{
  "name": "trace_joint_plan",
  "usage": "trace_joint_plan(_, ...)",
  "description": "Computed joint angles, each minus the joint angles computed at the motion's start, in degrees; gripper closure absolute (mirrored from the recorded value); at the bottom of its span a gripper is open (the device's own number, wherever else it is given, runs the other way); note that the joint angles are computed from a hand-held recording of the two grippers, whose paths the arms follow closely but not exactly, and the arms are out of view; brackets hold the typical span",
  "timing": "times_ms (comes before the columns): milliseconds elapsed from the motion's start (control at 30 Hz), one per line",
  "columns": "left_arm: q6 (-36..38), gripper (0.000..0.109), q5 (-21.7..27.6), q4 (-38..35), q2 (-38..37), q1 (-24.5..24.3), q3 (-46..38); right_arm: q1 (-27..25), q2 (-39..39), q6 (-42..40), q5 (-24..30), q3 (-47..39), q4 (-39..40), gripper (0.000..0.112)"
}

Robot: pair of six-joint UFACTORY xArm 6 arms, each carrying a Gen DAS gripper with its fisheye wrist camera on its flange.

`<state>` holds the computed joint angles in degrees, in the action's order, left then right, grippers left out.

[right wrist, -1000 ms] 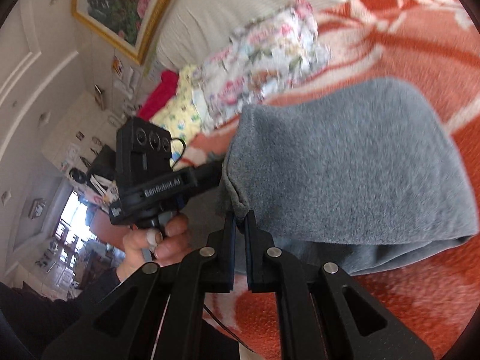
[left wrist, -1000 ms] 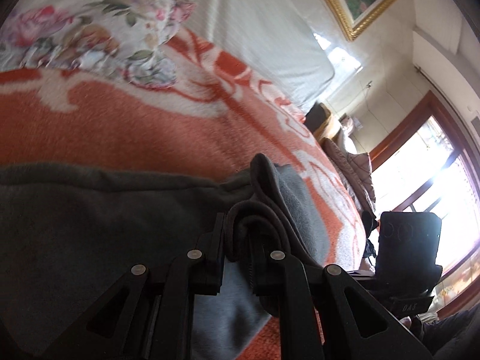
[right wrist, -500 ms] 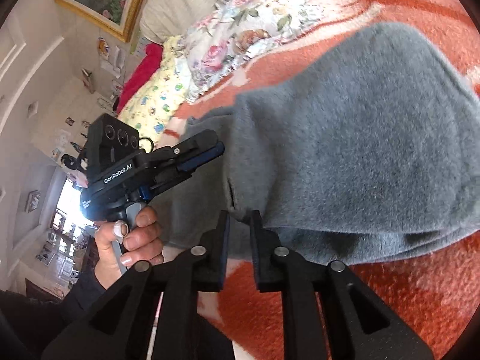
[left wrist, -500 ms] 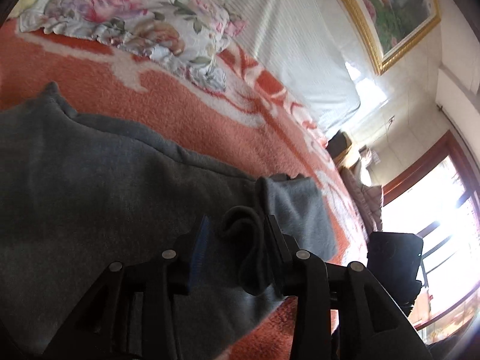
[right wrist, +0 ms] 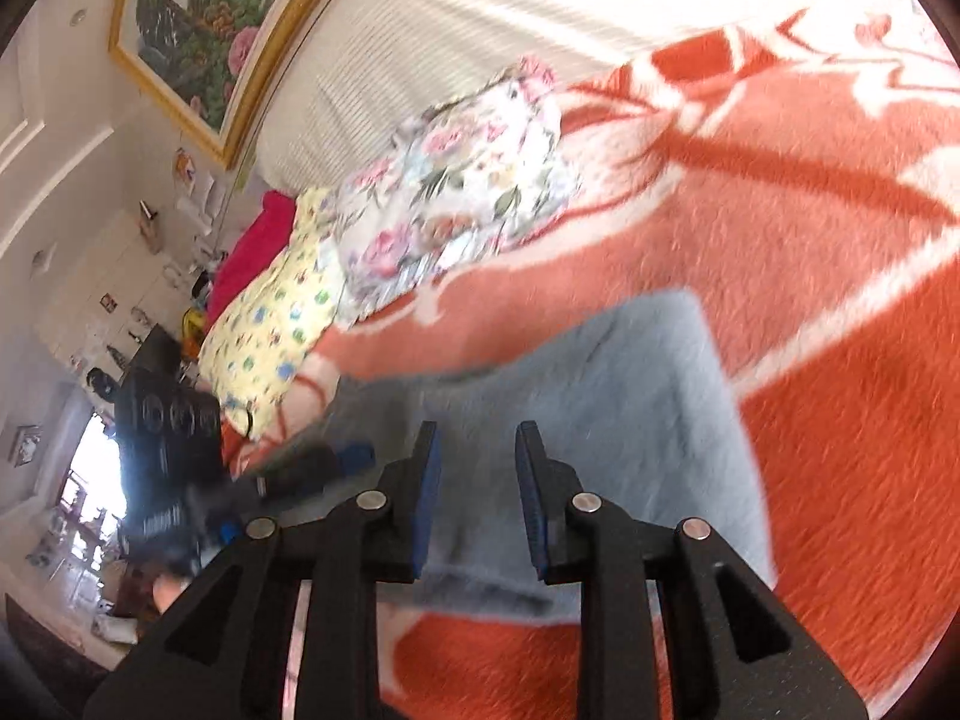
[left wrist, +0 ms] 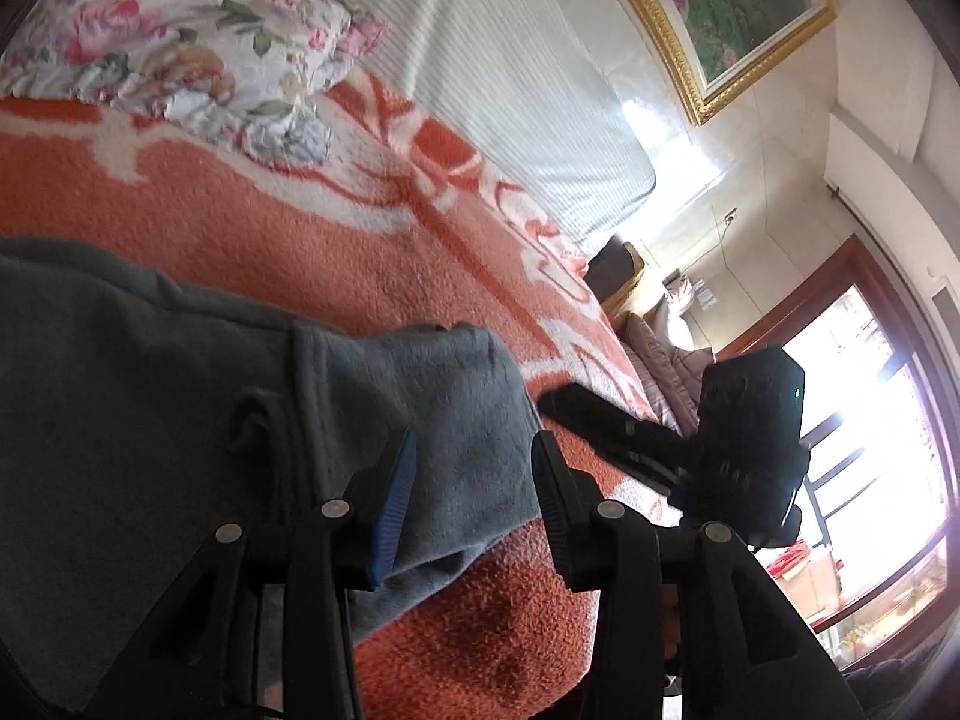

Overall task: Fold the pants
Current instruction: 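Open both grippers and release the folded sweatpants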

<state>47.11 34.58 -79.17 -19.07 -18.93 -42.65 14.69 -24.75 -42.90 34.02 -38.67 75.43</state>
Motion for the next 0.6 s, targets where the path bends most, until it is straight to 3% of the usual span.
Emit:
trace_joint_plan(200, -8.98, 0.068, -3.55, 7.43, 3.14, -2.21, 1.07, -0.34, 6.41, 0.27, 0.2, -3.49, -0.76, 0.085)
trace_joint_plan(300, -11.98, 0.068, -2.97, 9.98, 4.66, -1.79, 1.72, 1.0, 10.59, 1.91, 0.34, -4.26, -2.81, 0.086)
trace_joint_plan(433, -8.72, 0.069, -1.14, 4.34, 4.75, -0.2, 2.84, 3.0, 12.14, 1.92, -2.69, -3.39, -3.56, 0.088)
trace_joint_plan(600, -10.62, 0.066, -2.4, 4.92, 1.01, -0.25, 4.78, 2.34, 9.9, 3.51, -0.69, -3.61, -4.56, 0.086)
